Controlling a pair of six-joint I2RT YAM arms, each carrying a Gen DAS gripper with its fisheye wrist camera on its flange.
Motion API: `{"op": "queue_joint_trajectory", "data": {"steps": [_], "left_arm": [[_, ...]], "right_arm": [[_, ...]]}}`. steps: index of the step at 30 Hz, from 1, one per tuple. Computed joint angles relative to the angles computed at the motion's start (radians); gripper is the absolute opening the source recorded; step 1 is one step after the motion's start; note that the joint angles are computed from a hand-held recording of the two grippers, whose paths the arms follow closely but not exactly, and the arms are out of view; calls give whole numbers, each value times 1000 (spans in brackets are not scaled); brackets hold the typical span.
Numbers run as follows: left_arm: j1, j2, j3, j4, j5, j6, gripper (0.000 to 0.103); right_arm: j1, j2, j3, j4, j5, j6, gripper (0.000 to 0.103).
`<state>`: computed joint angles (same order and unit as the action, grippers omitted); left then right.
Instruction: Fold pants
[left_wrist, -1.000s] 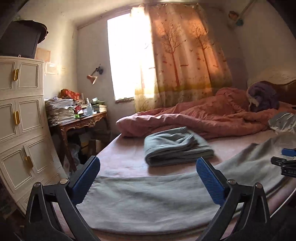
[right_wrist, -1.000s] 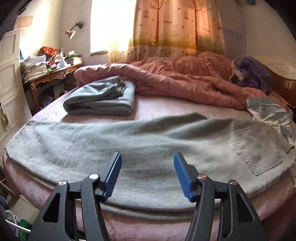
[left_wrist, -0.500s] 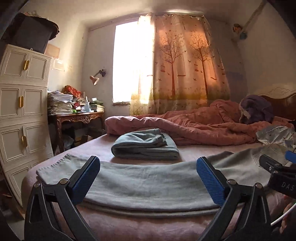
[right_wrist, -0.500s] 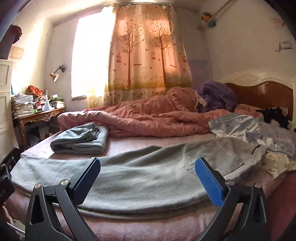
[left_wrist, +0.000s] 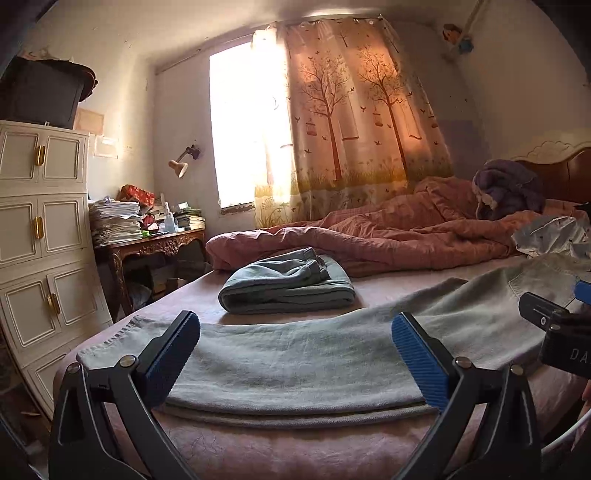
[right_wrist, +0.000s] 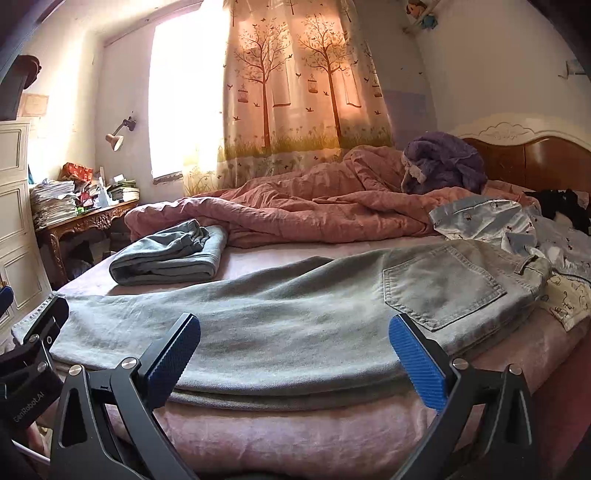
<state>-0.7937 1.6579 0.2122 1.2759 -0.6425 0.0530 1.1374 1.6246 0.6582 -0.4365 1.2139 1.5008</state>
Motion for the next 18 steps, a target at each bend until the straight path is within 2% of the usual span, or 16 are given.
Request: {"op": "queue_joint_trajectory", "data": {"steps": [6, 7, 8, 10, 11, 12, 13, 15, 18], "left_arm": [[13, -1, 10, -23, 18, 0, 103], [19, -8, 14, -42, 25, -9, 103], [30, -12, 22, -69, 38, -22, 103], [49, -24, 43, -137, 55, -47, 103], [61, -29, 50, -166, 70, -59, 103], [70, -33, 53, -179, 89, -64, 103], [76, -32, 54, -182, 97, -69, 103], [80, -31, 47, -170, 103, -71, 103], [70, -28, 46, -164, 94, -65, 103]], "right_arm": [[-43, -38, -52, 108, -55, -71, 102], [-52, -64, -87, 191, -71, -141, 102], [-70, -112, -153, 347, -115, -269, 102], [-160, -224, -304, 648, -312, -506, 101], [-225, -270, -352, 703, -426, -558, 97], [-299, -319, -391, 729, -539, -600, 87], [-362, -353, -417, 739, -637, -622, 78], [-478, -402, -456, 750, -809, -621, 76], [-509, -359, -483, 802, -878, -534, 76]]}}
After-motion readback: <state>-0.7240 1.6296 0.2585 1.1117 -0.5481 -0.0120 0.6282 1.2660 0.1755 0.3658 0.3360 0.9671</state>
